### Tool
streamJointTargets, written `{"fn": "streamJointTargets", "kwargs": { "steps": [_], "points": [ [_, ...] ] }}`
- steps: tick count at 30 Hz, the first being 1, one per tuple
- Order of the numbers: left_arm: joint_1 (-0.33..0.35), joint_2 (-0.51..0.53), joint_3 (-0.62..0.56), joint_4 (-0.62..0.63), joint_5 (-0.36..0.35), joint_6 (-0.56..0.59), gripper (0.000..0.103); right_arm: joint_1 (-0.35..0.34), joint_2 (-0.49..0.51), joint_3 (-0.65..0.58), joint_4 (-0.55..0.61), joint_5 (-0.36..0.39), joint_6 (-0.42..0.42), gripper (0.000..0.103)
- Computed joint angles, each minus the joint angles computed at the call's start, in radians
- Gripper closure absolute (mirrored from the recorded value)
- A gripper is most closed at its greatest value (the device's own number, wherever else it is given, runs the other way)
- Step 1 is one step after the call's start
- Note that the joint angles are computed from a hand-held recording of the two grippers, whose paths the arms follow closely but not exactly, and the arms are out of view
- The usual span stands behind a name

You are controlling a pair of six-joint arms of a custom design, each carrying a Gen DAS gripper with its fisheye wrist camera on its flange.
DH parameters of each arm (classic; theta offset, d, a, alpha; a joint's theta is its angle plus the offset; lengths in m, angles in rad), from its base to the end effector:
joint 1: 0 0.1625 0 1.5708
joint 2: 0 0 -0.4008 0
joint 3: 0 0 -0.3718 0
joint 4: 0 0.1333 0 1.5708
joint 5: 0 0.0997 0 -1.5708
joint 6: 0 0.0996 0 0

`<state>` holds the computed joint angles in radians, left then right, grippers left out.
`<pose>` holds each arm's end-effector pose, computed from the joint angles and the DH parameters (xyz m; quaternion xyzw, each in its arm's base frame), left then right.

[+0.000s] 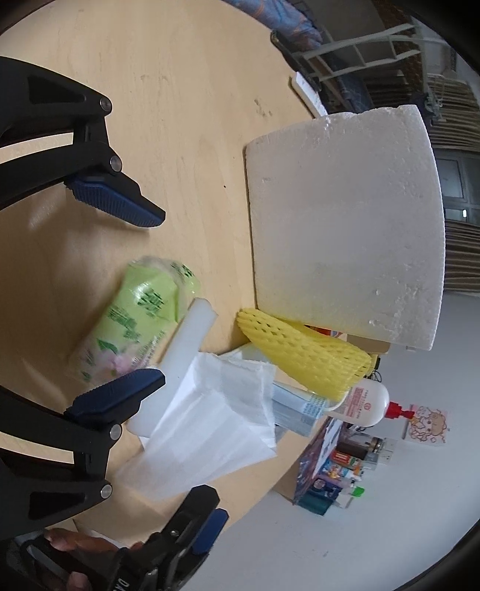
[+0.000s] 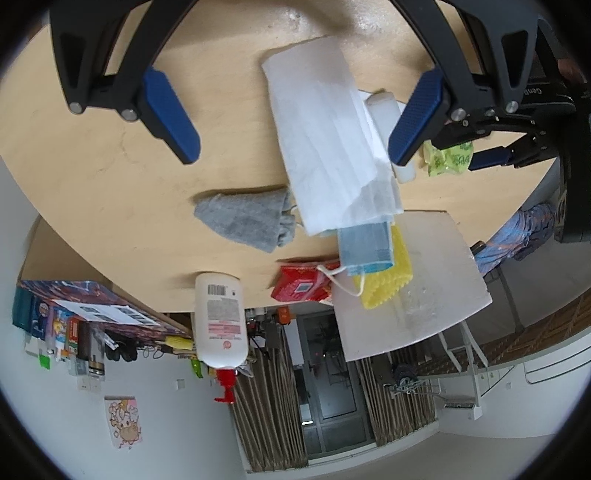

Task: Organize soft objects
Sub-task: 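Grasp the green snack bag with the left gripper while the right gripper grasps the white tissue, then lift the green snack bag with the left gripper while the right gripper lifts the tissue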

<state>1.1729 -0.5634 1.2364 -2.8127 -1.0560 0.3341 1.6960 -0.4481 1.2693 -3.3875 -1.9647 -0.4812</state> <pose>-0.1265 -0.7715 0.1255 0.2655 0.8923 -0.2790 0.2356 0.1875 -0.7283 0.0976 0.1681 -0.8503 0.4304 0.2521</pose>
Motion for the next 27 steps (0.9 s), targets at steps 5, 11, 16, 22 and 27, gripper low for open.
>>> {"fn": "streamJointTargets", "kwargs": {
  "steps": [5, 11, 16, 22, 27],
  "points": [
    [-0.001, 0.01, -0.009, -0.002, 0.0, -0.012, 0.029, 0.0, 0.002, -0.008, -0.002, 0.0, -0.007, 0.0],
    [0.006, -0.002, -0.009, 0.053, -0.001, -0.05, 0.05, 0.002, 0.012, -0.035, 0.019, -0.025, -0.026, 0.0],
    [0.01, -0.022, 0.007, 0.084, -0.029, -0.061, 0.057, 0.006, 0.027, -0.065, 0.041, -0.041, -0.049, 0.0],
    [0.012, -0.036, 0.023, 0.1, -0.05, -0.052, 0.066, 0.007, 0.043, -0.107, 0.121, -0.031, -0.055, 0.021],
    [0.019, -0.052, 0.032, 0.106, -0.087, -0.045, 0.075, 0.008, 0.055, -0.142, 0.193, -0.044, -0.04, 0.038]
  ]
}}
